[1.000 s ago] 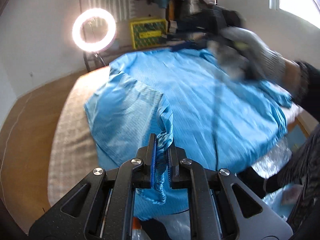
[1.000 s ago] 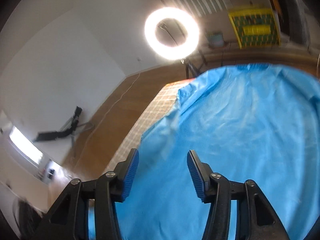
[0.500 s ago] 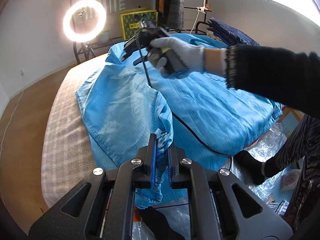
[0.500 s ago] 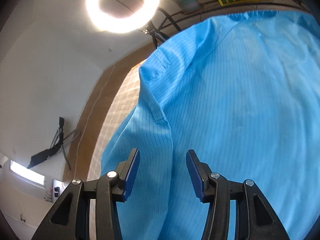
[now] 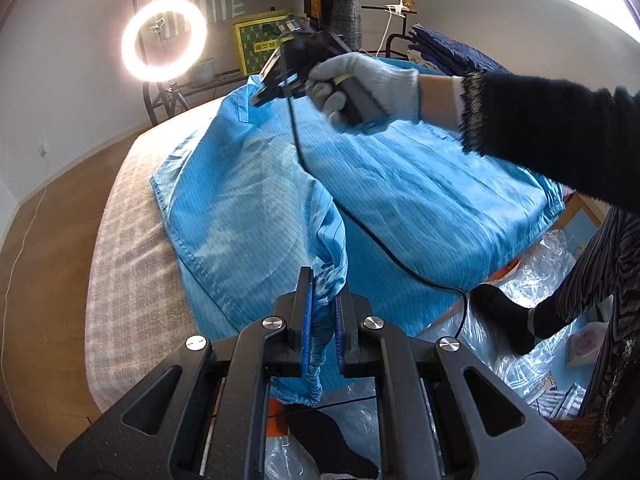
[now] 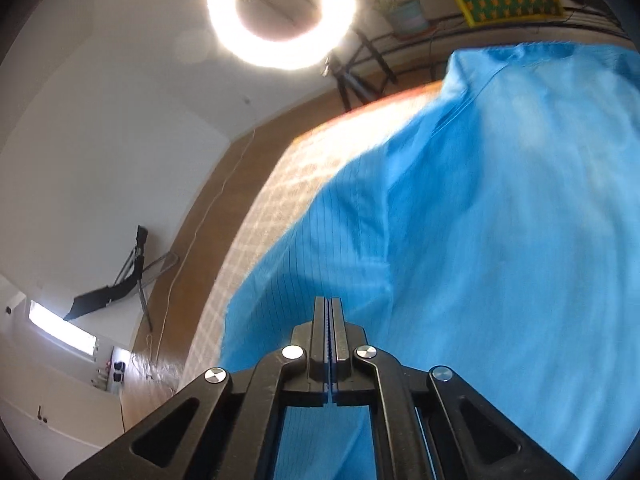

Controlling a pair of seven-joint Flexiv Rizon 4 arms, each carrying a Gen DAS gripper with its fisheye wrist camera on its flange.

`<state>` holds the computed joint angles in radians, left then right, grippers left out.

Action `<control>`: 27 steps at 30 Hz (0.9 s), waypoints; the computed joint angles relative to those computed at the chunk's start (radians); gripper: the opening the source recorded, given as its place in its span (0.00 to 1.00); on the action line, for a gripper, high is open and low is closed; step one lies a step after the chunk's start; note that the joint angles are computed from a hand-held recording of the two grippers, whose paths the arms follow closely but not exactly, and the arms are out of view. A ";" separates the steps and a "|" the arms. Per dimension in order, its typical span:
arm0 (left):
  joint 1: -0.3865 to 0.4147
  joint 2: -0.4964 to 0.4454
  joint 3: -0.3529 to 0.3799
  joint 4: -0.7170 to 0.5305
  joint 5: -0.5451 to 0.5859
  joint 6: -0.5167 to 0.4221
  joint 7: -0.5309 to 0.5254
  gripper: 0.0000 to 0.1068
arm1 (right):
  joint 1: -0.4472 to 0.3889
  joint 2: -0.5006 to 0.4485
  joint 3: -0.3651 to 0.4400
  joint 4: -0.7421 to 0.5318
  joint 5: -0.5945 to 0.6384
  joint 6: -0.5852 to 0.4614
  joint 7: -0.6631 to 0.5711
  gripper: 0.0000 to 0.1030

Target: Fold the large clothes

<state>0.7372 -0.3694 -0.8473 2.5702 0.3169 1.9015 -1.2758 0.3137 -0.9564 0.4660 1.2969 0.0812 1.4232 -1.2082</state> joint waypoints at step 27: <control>0.039 0.029 0.036 0.062 0.070 0.064 0.037 0.08 | 0.000 0.068 0.049 0.181 0.140 0.038 -0.077 0.00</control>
